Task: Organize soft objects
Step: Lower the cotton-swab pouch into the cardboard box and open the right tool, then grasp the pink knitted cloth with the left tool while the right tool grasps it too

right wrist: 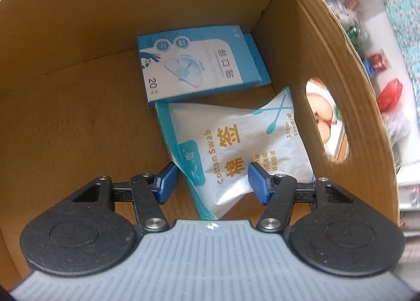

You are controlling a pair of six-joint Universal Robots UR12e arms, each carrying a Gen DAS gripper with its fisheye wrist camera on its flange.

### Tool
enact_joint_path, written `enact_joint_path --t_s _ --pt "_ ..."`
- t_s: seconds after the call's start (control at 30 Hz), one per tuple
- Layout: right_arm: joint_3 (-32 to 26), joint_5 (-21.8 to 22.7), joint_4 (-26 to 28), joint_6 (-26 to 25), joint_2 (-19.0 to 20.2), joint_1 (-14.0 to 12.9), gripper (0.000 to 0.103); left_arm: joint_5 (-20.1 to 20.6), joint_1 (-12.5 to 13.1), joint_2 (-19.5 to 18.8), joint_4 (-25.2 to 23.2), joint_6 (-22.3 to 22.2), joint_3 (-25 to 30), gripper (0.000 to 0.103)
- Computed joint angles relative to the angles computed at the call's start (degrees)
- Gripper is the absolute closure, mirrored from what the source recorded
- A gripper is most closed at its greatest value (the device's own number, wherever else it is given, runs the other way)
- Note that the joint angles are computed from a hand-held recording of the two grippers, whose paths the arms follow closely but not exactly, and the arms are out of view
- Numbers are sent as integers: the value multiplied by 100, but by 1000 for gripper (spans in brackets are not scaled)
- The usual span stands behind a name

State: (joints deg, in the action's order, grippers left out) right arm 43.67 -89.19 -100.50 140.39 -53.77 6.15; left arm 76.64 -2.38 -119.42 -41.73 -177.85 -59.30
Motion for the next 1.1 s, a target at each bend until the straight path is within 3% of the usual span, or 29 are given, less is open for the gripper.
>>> enact_joint_path --t_s 0.17,0.23,0.4,0.57,0.67,0.87,1.1 --pt "305 132 -408 -315 -162 -5 42 -24 -16 37 -18 38 -52 25" --pt "446 238 -515 -315 -286 -15 36 -55 -16 74 31 50 -102 25" --pt "905 1018 -1101 -100 -784 -207 26 -164 -29 244 281 38 -337 21" --pt "1818 2090 -2057 850 -1636 -622 20 -568 -41 560 724 38 -805 15" --pt "2594 2374 -2754 1686 -2299 -950 14 -982 -48 784 1025 105 -1163 8" --pt "4192 2307 -3716 2863 -3686 -1707 9 -1803 -200 1151 1228 461 -1773 3" --pt "5548 1903 -3813 3617 -4773 -2447 9 -2655 -544 1345 1162 911 -2226 2"
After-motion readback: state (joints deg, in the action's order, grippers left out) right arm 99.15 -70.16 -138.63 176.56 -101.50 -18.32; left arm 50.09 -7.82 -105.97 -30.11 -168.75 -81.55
